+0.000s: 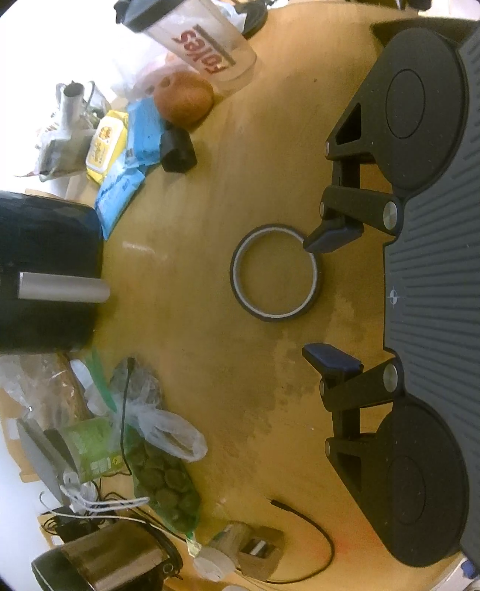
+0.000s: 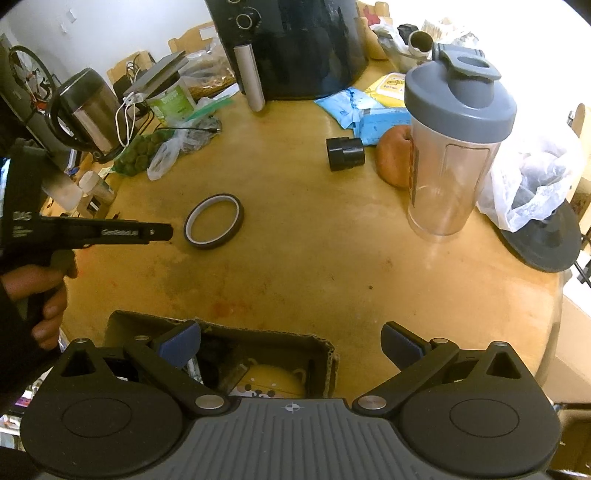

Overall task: Organize rigid objects
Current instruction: 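Move the open left gripper to the amber tape ring, then close the left gripper on the rim of the tape ring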

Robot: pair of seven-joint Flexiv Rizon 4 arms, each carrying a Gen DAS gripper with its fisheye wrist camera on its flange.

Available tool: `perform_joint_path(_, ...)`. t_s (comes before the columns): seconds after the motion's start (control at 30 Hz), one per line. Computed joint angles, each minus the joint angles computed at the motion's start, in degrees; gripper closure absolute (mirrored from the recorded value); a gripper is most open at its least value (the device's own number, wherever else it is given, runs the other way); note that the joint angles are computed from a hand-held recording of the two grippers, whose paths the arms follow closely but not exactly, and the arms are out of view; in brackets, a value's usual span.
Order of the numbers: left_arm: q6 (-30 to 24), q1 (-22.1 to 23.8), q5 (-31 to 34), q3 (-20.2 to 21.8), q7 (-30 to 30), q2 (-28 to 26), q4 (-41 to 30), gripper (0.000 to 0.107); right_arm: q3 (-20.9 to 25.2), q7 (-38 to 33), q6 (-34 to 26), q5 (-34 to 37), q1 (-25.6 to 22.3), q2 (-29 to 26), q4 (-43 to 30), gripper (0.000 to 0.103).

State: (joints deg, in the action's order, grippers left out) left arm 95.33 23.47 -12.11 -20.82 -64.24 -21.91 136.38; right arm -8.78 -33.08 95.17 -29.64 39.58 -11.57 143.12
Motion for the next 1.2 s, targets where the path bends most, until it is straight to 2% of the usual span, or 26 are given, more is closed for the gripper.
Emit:
perform_joint_path(0.07,-0.05,-1.97,0.22,1.84,-0.12,-1.44,-1.44,0.053,1.24,-0.20,-0.38,0.65,-1.09,-0.05,-0.16,0.000)
perform_joint_path(0.27,-3.52,-11.87,0.47,12.36,-0.80,-6.40,-7.86,0.055,2.91,0.20,-1.34,1.06,-3.15,-0.39,-0.77,0.000)
perform_joint_path(0.37,-5.83,-15.16,0.34,16.02,-1.22,-8.06,-10.18,0.065,2.54,1.20,-1.56,0.22,-3.28,-0.24,-0.58,0.000)
perform_joint_path(0.4,-6.63,-15.90,0.42,16.95,-1.48,-8.48,-10.75,0.072,2.63,1.57,-1.67,0.07,-3.48,-0.22,-0.57,0.000)
perform_joint_path(0.5,-5.59,-14.68,-0.33,15.47,-0.91,-8.86,-10.42,0.080,3.41,2.18,-2.01,-0.23,-4.75,-0.22,-0.61,0.000)
perform_joint_path(0.57,-5.26,-15.86,0.01,16.61,-1.06,-9.02,-10.64,0.088,3.71,2.65,-1.97,-0.35,-5.41,-0.29,-0.60,0.000)
perform_joint_path(0.73,-4.84,-17.39,0.75,18.01,-1.18,-9.06,-10.87,0.100,6.28,1.88,-1.80,1.23,-7.83,-1.19,-1.44,0.000)
perform_joint_path(0.97,-4.54,-12.28,0.16,12.93,1.70,-8.81,-9.89,0.100,7.57,0.36,-1.65,3.22,-8.18,-1.59,-1.95,0.000)
perform_joint_path(1.2,-1.69,-7.60,-0.17,7.67,3.37,-7.69,-7.24,0.100,7.39,-0.19,-1.26,4.88,-7.43,-1.47,-1.64,0.000)
